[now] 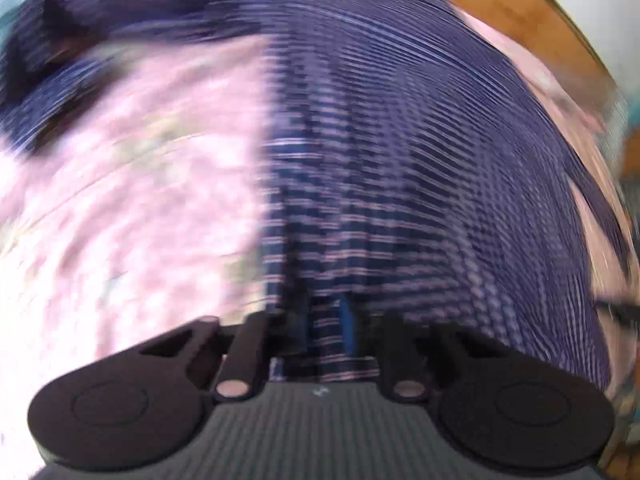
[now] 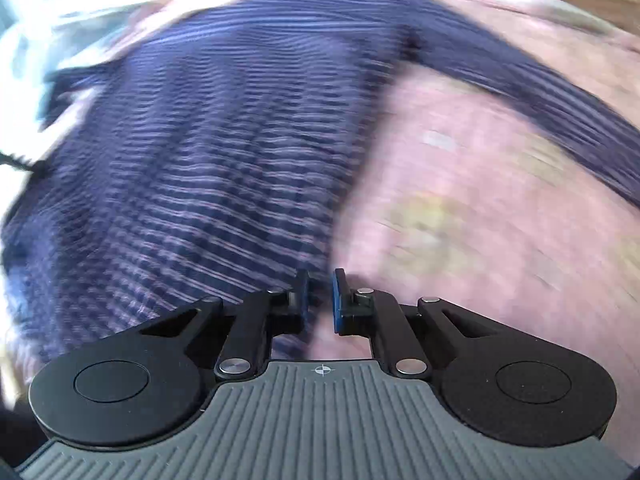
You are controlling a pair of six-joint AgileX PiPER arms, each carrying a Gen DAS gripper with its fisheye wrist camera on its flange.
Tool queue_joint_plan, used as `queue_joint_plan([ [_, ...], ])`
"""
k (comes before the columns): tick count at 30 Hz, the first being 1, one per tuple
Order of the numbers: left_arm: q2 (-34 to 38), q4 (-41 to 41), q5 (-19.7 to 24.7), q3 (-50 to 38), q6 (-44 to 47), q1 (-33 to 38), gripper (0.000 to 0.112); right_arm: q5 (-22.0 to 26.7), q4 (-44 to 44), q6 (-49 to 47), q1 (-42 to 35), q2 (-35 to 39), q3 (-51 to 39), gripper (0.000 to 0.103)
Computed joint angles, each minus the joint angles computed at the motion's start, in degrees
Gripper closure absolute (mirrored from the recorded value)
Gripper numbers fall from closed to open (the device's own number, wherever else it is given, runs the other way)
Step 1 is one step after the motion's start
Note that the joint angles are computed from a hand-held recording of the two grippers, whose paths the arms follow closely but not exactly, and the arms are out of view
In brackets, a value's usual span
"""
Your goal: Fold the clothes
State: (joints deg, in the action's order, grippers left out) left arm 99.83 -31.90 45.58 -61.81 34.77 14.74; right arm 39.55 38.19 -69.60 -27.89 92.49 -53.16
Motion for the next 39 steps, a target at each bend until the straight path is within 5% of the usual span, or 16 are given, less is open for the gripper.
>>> queue_joint_plan([
  [1,-1.62,0.98,-1.4,1.31,0.46,1.05,0.102,-5.2,-4.26,4.58,0.71,-3.29,2.97,0.079],
  [3,-6.4,4.54,-4.35,4.77,1.75,2.1,0.087,-8.73,-8.86,6.87,1.09,-10.48,8.27,0.078],
  [5,-14.51,3.9,-4.54,10.24,10.28,3.18,0.079,-3.1,-5.74,-0.02,-0.25,-18.66,12.22,0.076],
  [7,-22.62,-0.45,-0.61,15.6,21.73,5.59,0.063,3.02,-1.14,-11.26,-1.5,-26.74,17.05,0.057],
  [10,-33.52,-1.56,4.73,24.03,32.13,5.8,0.06,2.95,-4.19,-15.21,3.47,-37.61,24.57,0.056],
  [12,-40.48,0.21,6.14,29.71,34.43,2.43,0.06,0.75,-11.84,-7.93,12.84,-43.21,28.09,0.058],
  [16,-48.33,11.35,-8.36,40.14,23.75,-15.61,0.06,-7.19,-30.59,13.88,33.14,-46.03,33.17,0.074],
  [19,-48.11,23.51,-19.13,43.85,7.45,-25.99,0.061,-7.67,-34.68,21.64,37.49,-42.75,31.55,0.1],
  [20,-47.27,25.17,-20.68,43.97,4.9,-27.23,0.063,-6.64,-31.79,19.64,36.02,-41.62,29.93,0.1],
  [23,-44.89,18.77,-18.14,40.53,9.68,-24.73,0.08,-0.91,-18.57,9.42,26.92,-38.89,24.69,0.101],
  [28,-40.95,14.17,-18.9,36.96,9.41,-22.68,0.081,-0.98,-10.15,8.64,19.24,-33.59,21.12,0.101],
  [32,-37.71,23.36,-21.05,35.4,-5.21,-26.49,0.081,-4.23,-8.01,12.79,17.78,-31.41,21.67,0.101],
  [34,-36.51,23.71,-21.14,34.92,-7.52,-26.34,0.089,-7.2,-9.69,13.8,18.59,-32.66,24.08,0.076],
  [36,-35.86,20.8,-20.5,33.94,-6.2,-24.23,0.1,-10.9,-13.7,15.92,19.81,-34.51,26.94,0.062],
  [38,-35.24,17.87,-19.7,32.9,-4.86,-22.09,0.107,-14.36,-19.41,20.12,20.56,-35.25,29.39,0.064],
  [39,-35.35,15.18,-18.7,32.34,-2.71,-20.48,0.109,-14.5,-19.97,20.64,20.07,-35.39,29.87,0.076],
])
